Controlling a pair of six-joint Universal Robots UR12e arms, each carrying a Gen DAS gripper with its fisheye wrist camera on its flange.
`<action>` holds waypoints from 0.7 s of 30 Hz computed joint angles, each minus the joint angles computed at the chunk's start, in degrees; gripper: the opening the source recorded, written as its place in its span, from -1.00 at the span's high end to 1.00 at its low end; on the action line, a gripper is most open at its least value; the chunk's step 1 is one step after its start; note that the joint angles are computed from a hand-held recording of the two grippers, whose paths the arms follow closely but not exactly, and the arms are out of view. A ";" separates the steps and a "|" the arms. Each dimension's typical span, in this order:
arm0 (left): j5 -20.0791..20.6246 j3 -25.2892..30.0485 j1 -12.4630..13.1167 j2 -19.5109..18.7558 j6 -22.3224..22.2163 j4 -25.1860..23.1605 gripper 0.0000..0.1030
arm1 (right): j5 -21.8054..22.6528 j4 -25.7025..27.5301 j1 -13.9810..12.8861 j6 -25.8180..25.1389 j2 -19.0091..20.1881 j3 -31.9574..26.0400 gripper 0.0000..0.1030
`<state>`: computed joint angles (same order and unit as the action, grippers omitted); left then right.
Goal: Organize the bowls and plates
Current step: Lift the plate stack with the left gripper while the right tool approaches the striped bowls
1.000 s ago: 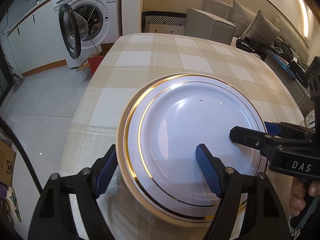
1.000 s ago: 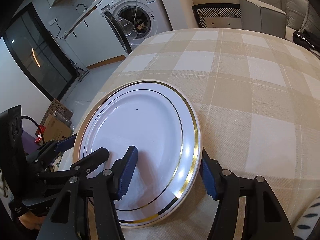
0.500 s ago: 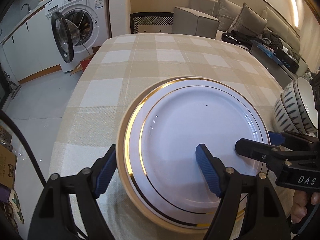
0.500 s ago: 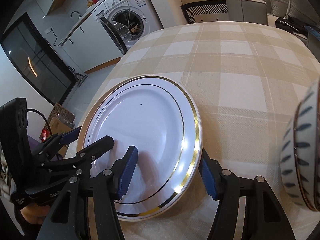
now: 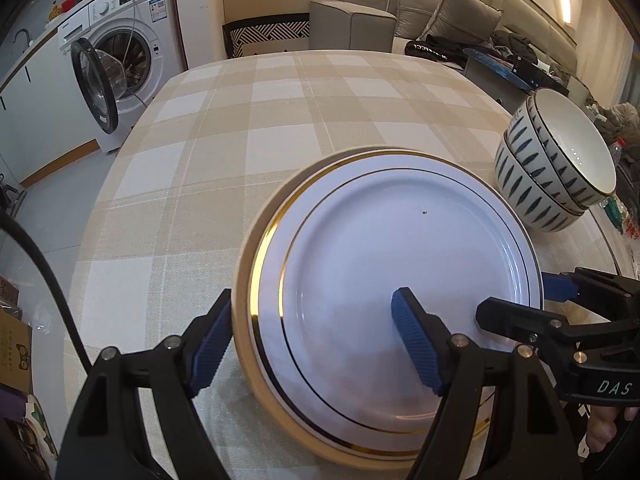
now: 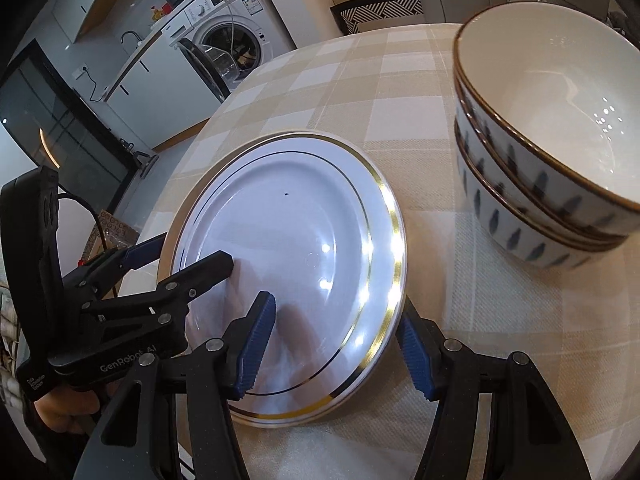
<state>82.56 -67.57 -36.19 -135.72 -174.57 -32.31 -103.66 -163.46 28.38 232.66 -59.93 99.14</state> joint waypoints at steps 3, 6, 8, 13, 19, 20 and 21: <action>-0.43 0.03 -0.32 -0.05 0.30 -0.29 -0.49 | -0.27 -0.47 0.09 0.36 -0.57 1.19 -0.20; -0.77 0.33 -0.62 -0.32 0.76 -0.68 -0.49 | -0.80 -0.42 0.02 0.68 -0.92 1.98 -0.19; -1.20 0.54 -0.62 -0.53 0.29 -0.96 -0.51 | -1.10 -1.35 0.02 0.44 -1.05 2.59 -0.20; -2.29 0.35 -0.37 -0.58 -0.08 -0.78 -0.51 | -1.30 -2.05 0.16 -0.94 -1.29 3.21 -0.20; -2.59 -0.70 -0.19 0.04 -0.20 0.42 -0.54 | -5.30 1.58 0.94 -3.05 -1.55 2.45 -0.29; -2.33 -0.87 -0.19 0.16 -0.42 0.61 -0.55 | -5.47 1.68 0.95 -2.98 -1.71 2.61 -0.30; -2.21 -1.09 -0.15 0.30 -0.70 0.87 -0.59 | -5.49 1.40 1.02 -2.70 -2.07 3.13 -0.30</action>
